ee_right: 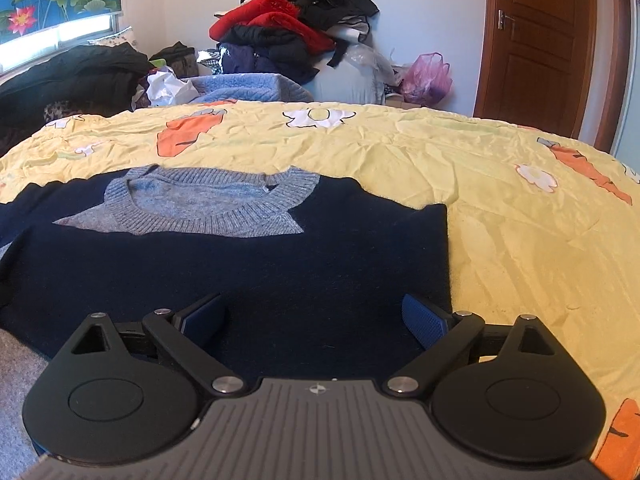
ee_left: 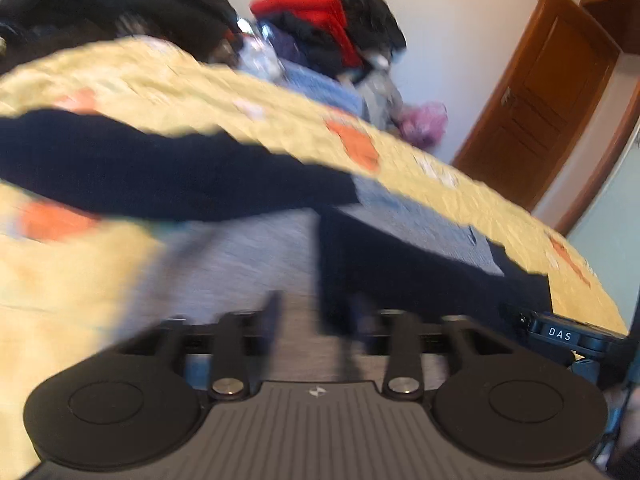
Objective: Fold small clothes
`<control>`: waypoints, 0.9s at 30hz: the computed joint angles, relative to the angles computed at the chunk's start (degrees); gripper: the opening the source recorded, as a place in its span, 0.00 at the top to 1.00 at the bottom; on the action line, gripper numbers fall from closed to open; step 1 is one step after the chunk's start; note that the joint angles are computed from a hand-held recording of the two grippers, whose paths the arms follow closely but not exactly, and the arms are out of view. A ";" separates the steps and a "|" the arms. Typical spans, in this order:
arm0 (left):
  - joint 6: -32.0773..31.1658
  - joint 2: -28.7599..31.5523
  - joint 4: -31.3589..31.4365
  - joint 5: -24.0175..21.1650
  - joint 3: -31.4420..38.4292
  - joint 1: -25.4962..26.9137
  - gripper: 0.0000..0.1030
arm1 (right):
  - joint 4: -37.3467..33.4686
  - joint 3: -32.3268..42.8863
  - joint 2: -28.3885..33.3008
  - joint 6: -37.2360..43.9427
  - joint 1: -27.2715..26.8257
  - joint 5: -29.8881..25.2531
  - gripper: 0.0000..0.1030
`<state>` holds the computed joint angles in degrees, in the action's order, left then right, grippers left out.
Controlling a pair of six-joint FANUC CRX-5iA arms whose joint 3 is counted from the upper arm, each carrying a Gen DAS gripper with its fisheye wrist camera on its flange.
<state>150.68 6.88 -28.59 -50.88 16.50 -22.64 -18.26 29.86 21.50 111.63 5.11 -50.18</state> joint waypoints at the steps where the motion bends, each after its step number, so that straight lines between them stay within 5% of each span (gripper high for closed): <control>1: 3.62 -2.44 -4.32 -0.87 -1.66 -0.73 0.12 | -0.27 0.08 -0.10 -0.05 -0.08 -0.19 0.07; 3: 14.33 -6.62 -15.90 -5.96 -3.89 -3.06 0.05 | -0.76 0.28 -0.14 0.04 -0.25 -0.46 0.06; 5: 21.92 -10.63 -19.46 -9.57 -6.51 -0.92 0.05 | -0.90 0.23 -0.20 0.22 -0.27 -0.53 0.06; 8: 32.52 -16.91 -13.18 -8.28 -12.45 9.95 0.05 | -1.16 0.47 -0.11 0.53 -0.36 -0.88 0.04; 11: 37.92 -22.49 -1.92 2.03 -21.47 23.41 0.05 | -1.95 0.76 -0.07 0.75 -0.64 -1.26 0.03; 13: 36.81 -23.67 4.24 6.31 -25.01 29.13 0.05 | -2.53 0.85 -0.08 0.86 -0.87 -1.37 0.03; 16: 35.64 -22.19 5.76 5.83 -23.98 31.41 0.05 | -3.06 1.07 -0.02 1.00 -1.07 -1.66 0.03; 19: 23.24 -22.03 18.47 13.05 -28.04 37.22 0.06 | -3.12 1.09 -0.01 1.00 -1.08 -1.69 0.02; 21: 18.29 -21.07 23.09 14.09 -28.83 38.83 0.06 | -3.49 1.31 0.06 1.07 -1.21 -1.92 0.02; 22: 18.10 -20.12 22.86 13.65 -28.06 38.86 0.13 | -3.74 1.43 0.10 1.14 -1.30 -2.05 0.02; 25: 16.00 -18.73 23.97 13.06 -27.51 39.27 0.55 | -4.51 1.76 0.23 1.37 -1.60 -2.42 0.01; 27: 15.26 -18.21 24.17 12.46 -27.28 39.49 0.63 | -5.11 2.00 0.31 1.54 -1.85 -2.71 0.01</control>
